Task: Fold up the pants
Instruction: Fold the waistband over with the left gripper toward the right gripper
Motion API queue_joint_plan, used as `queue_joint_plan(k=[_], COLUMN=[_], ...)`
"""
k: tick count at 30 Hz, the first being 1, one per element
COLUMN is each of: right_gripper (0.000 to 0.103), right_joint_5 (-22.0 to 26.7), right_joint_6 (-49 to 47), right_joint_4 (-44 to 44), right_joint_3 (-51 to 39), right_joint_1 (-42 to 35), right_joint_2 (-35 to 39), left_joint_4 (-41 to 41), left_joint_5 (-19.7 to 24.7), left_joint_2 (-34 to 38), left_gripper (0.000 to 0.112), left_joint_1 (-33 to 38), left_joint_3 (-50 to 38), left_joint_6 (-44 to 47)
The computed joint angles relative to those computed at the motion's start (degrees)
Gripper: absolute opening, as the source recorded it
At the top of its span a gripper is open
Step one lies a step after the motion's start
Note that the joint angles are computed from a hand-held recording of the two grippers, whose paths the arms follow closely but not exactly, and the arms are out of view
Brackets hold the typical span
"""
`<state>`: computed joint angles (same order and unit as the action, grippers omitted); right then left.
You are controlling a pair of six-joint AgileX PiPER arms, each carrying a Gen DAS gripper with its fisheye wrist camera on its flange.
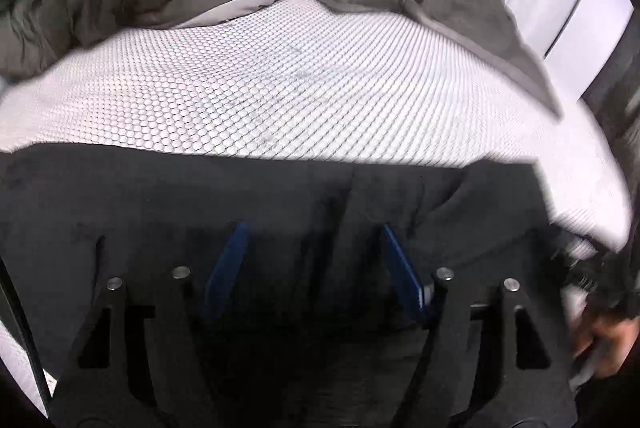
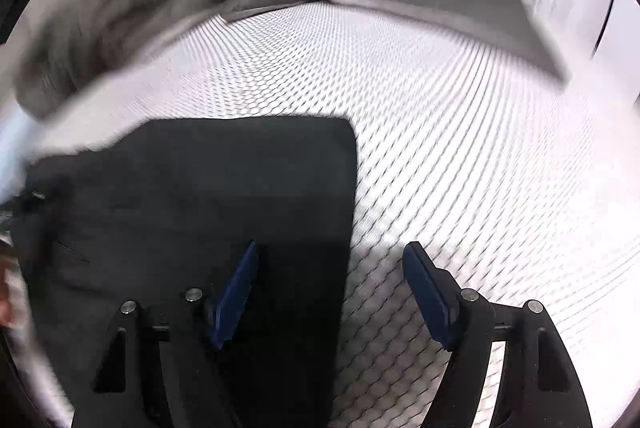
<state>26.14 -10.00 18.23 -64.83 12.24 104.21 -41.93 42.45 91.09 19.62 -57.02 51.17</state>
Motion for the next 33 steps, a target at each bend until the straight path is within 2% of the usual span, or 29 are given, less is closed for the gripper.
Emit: queue_joint_plan(k=[1, 2, 4, 6, 8, 9, 10, 11, 13, 14, 15, 16, 18, 20, 22, 23, 24, 25, 27, 30, 32, 33], right_gripper=[0.076, 0.078, 0.081, 0.081, 0.063, 0.040, 0.027, 0.023, 0.025, 0.027, 0.032, 0.041, 0.051, 0.052, 0.052, 0.052, 0.052, 0.052, 0.050, 0.045, 0.042, 0.041], right_joint_5=[0.50, -0.20, 2.85, 3.91, 0.65, -0.94, -1.38, -1.83, -2.77, -4.54, -4.02, -1.77, 2.73, 6.16, 9.32, 12.85, 14.09, 13.24, 14.58, 14.97, 14.44, 15.49], right_joint_6=[-5.55, -10.69, -21.73, -27.43, -26.44, -23.76, -23.33, -21.78, -16.19, -15.25, -16.60, -19.59, -30.59, -41.00, -48.50, -51.65, -52.51, -55.64, -58.59, -55.44, -53.63, -53.50], right_joint_4=[5.73, 11.46, 22.92, 30.14, 28.20, 24.32, 22.66, 20.81, 14.63, 12.96, 13.58, 16.48, 26.28, 33.57, 38.22, 39.59, 42.21, 47.12, 50.82, 49.53, 49.04, 48.73], right_joint_3=[0.56, 2.49, 1.87, 0.41, -0.10, 0.52, 1.05, 1.44, 2.45, 4.56, 4.38, 6.49, 16.50, 23.82, 33.70, 38.48, 41.95, 43.12, 48.18, 50.84, 50.20, 50.62], right_joint_1=[-1.61, -2.07, -4.93, -6.10, -4.20, -2.35, -1.40, -1.06, -1.02, -1.68, -3.24, -4.99, -9.02, -12.20, -13.77, -16.25, -16.80, -15.07, -14.95, -13.77, -12.72, -13.71], right_joint_2=[-0.79, -2.40, -2.52, 0.23, 3.77, 3.34, 2.30, 1.43, -1.37, -3.17, -3.19, -5.22, -13.24, -18.87, -27.87, -32.65, -35.13, -35.32, -39.65, -45.29, -44.85, -45.72], left_joint_4=[-4.02, -5.76, -4.85, -0.75, 3.28, 1.87, 0.03, -0.89, -0.63, -0.60, -0.07, 1.20, 2.43, 0.61, -3.10, -5.86, -7.52, -8.24, -5.18, 4.81, 9.00, 8.80], left_joint_5=[3.98, 5.68, 4.71, 0.75, -2.62, -3.09, -2.68, -0.87, -0.60, -1.00, -1.26, -1.63, -3.35, -3.88, -2.97, -2.86, -3.60, -3.23, -3.82, -7.77, -9.25, -8.48], left_joint_2=[0.67, 1.07, 1.61, 3.24, 6.10, 6.73, 7.01, 7.26, 6.53, 5.87, 4.95, 3.39, -3.57, -10.22, -16.71, -20.12, -22.75, -25.17, -29.04, -33.45, -36.33, -36.90], left_gripper=[0.067, 0.067, 0.067, 0.067, 0.063, 0.058, 0.049, 0.047, 0.047, 0.048, 0.048, 0.048, 0.048, 0.056, 0.086, 0.088, 0.089, 0.089, 0.089, 0.089, 0.089, 0.089], left_joint_1=[1.23, 1.60, -0.56, -4.83, -7.78, -7.62, -7.09, -6.51, -6.11, -5.91, -5.96, -6.22, -6.69, -6.87, -7.01, -7.46, -9.01, -10.39, -16.85, -28.54, -31.92, -31.47], left_joint_3=[-1.60, -2.14, -2.65, -2.33, -2.56, -2.32, -2.35, -3.22, -3.62, -3.09, -2.63, -1.87, 2.72, 6.95, 11.83, 15.27, 18.24, 20.72, 24.39, 25.58, 25.43, 24.94], left_joint_6=[1.93, 3.40, 3.12, 0.76, -3.45, -2.53, -0.77, 0.08, -0.69, -0.62, -1.21, -2.52, -2.40, 2.91, 7.99, 11.19, 13.01, 14.69, 11.18, -2.51, -7.95, -8.39])
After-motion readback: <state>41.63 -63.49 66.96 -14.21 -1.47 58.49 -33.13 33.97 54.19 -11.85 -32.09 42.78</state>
